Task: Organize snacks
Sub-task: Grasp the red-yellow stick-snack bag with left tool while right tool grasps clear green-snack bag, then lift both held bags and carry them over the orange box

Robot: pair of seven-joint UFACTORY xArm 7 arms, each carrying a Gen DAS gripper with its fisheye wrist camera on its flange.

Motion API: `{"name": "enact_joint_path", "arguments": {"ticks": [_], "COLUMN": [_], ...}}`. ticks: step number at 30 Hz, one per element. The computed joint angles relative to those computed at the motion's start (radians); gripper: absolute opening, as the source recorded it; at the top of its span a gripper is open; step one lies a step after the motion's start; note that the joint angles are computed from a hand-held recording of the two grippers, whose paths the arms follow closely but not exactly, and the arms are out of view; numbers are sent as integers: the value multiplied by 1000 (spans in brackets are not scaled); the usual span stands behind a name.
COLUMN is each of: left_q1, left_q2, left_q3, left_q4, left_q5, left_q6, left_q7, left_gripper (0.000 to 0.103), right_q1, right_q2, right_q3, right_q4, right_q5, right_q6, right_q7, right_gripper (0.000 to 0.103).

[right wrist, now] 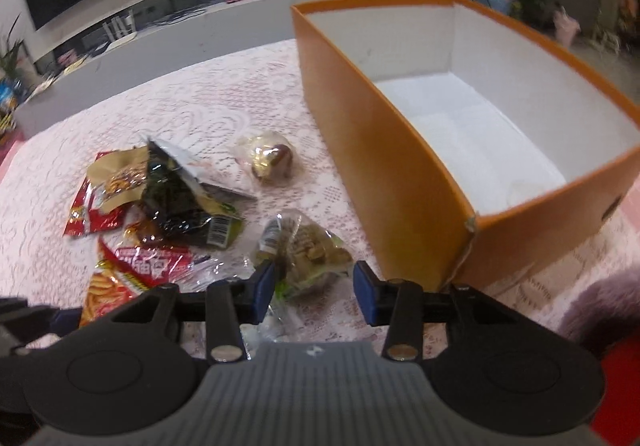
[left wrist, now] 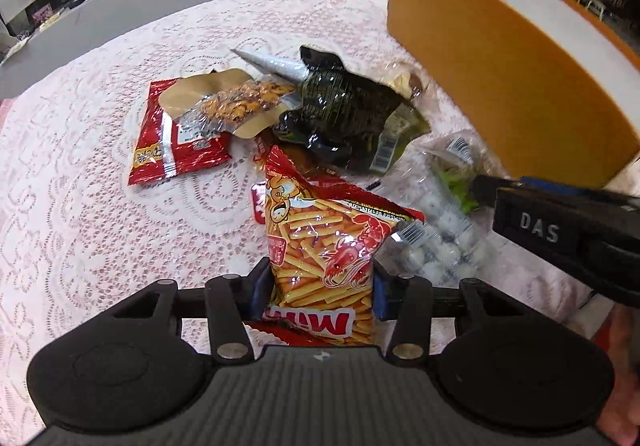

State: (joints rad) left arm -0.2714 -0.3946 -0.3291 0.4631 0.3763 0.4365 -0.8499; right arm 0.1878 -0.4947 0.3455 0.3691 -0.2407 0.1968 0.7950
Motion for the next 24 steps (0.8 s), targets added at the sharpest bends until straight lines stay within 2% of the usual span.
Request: {"name": "enact_joint_path", "arguments": {"ticks": [2, 3, 4, 8, 11, 13, 17, 19, 21, 24], "left_q1": [9, 10, 7, 1, 3, -9, -19, -11, -16, -22], "left_q2": [-2, -10, -22, -58, -78, -93, -105, -105, -104, -107], "left_q3": [-12, -15, -13, -8, -11, 2, 11, 2, 14, 23], "left_q4": [1, -2, -7, -26, -35, -46, -51, -48, -50, -53], "left_q5": [17, 21, 20, -1, -15, -39, -81, -87, -102, -119], "left_q6": [-11, -13, -14, -20, -19, -25, -7, 19, 24, 27], "left_q7": [-16, -21, -22, -30, -34, -22, -3, -11, -6, 6], "left_gripper": [54, 54, 53, 53, 53, 53, 53, 53, 53, 53], "right_q1": [11, 20, 39, 57, 111, 168, 335, 374, 433, 416], "right_q2": [11, 11, 17, -4, -30, -60, -148, -177, -177, -158], "right_q3": [-17, -28, -49, -47, -96, -148, -287, -309, -362, -322], "right_q4": [-12, -17, -24, -37, -56, -77, -130, -143, -139, -122], "right_q5": [16, 24, 35, 48, 87, 121, 194, 214, 247, 260], "right_q6": [-39, -53, -77, -89, -98, -106, -108, -86, -61, -44], "right_q7": [0, -7, -27, -70, -117, -167, -318, -376, -444, -482], "right_gripper": [25, 12, 8, 7, 6, 5, 4, 4, 4, 4]}}
